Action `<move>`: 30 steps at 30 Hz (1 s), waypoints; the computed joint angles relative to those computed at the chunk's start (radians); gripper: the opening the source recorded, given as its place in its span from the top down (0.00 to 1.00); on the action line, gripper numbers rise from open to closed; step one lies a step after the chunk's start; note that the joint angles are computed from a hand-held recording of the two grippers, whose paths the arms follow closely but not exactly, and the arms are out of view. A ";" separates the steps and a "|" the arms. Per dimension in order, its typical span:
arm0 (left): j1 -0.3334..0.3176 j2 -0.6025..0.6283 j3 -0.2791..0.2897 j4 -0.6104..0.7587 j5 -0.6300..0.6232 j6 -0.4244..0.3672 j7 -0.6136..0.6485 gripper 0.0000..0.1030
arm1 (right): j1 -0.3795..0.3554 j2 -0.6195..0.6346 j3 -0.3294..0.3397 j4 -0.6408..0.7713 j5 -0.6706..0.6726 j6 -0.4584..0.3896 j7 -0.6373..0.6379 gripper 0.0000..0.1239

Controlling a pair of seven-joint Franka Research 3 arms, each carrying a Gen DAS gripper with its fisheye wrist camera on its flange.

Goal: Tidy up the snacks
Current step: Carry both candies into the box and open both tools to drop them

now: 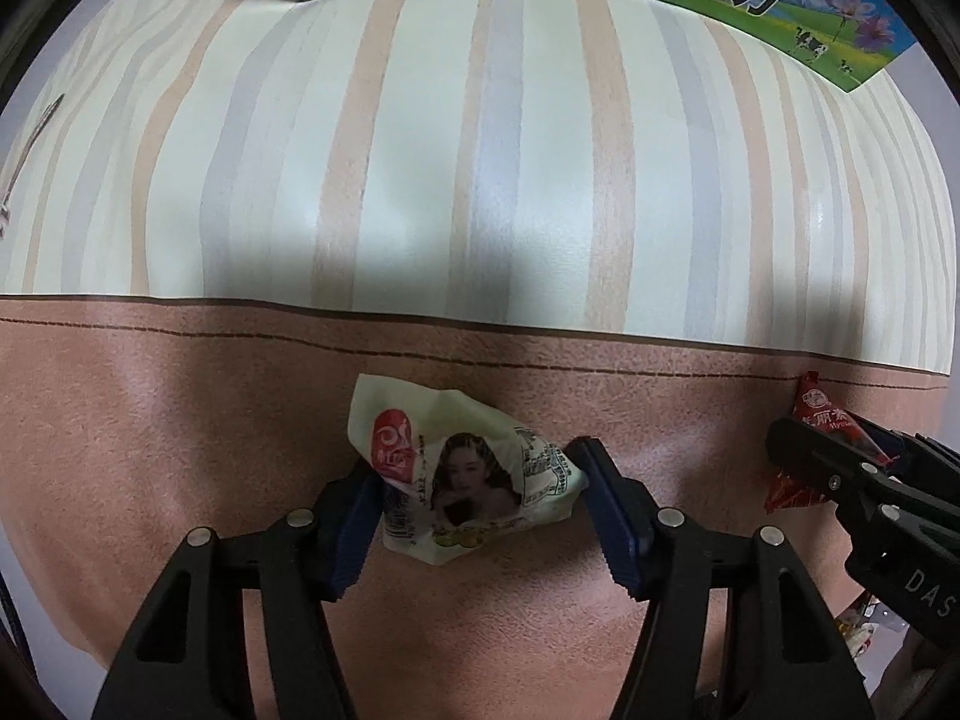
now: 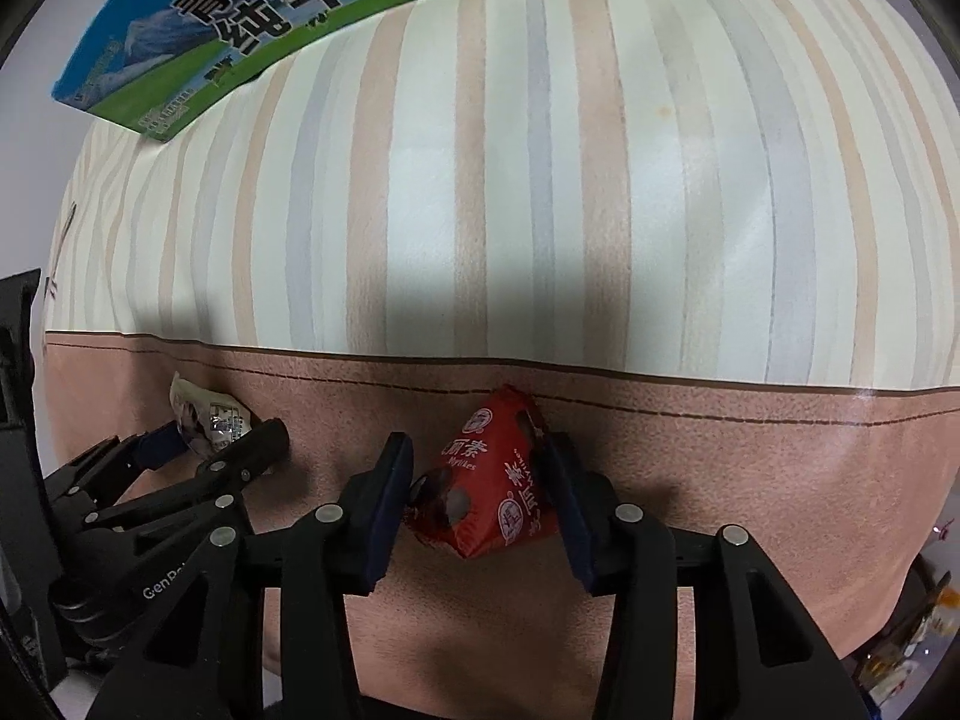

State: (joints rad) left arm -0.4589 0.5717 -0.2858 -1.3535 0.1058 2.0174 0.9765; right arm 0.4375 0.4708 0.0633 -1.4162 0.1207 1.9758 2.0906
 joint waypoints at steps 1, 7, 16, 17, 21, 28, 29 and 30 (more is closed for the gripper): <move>0.001 -0.006 0.000 -0.004 -0.001 0.001 -0.001 0.42 | 0.002 -0.005 0.001 -0.007 -0.001 0.006 0.001 0.62; 0.001 -0.055 -0.008 -0.050 -0.001 0.020 0.003 0.42 | -0.013 -0.083 0.008 -0.105 0.030 0.067 -0.001 0.65; 0.013 -0.137 -0.024 -0.108 -0.022 0.056 0.038 0.42 | -0.053 -0.186 0.016 -0.207 0.092 0.141 -0.044 0.65; 0.015 -0.144 -0.025 -0.106 -0.026 0.057 0.044 0.42 | -0.057 -0.186 0.015 -0.192 0.095 0.136 -0.043 0.65; 0.020 -0.163 -0.026 -0.079 -0.037 0.059 0.063 0.42 | -0.078 -0.233 0.012 -0.208 0.121 0.158 -0.058 0.65; 0.016 -0.118 -0.016 0.104 -0.039 0.038 0.096 0.42 | -0.107 -0.242 0.009 -0.120 0.147 0.177 -0.078 0.65; 0.013 -0.102 -0.015 0.143 -0.041 0.031 0.100 0.42 | -0.113 -0.235 0.007 -0.090 0.148 0.172 -0.085 0.65; 0.005 -0.066 -0.011 0.218 -0.033 0.013 0.109 0.42 | -0.114 -0.223 0.006 -0.059 0.144 0.169 -0.089 0.65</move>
State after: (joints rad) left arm -0.4541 0.5061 -0.2964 -1.1356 0.0726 2.0308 1.0856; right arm 0.3233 0.2477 0.0688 -1.4751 0.2648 2.1451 2.0018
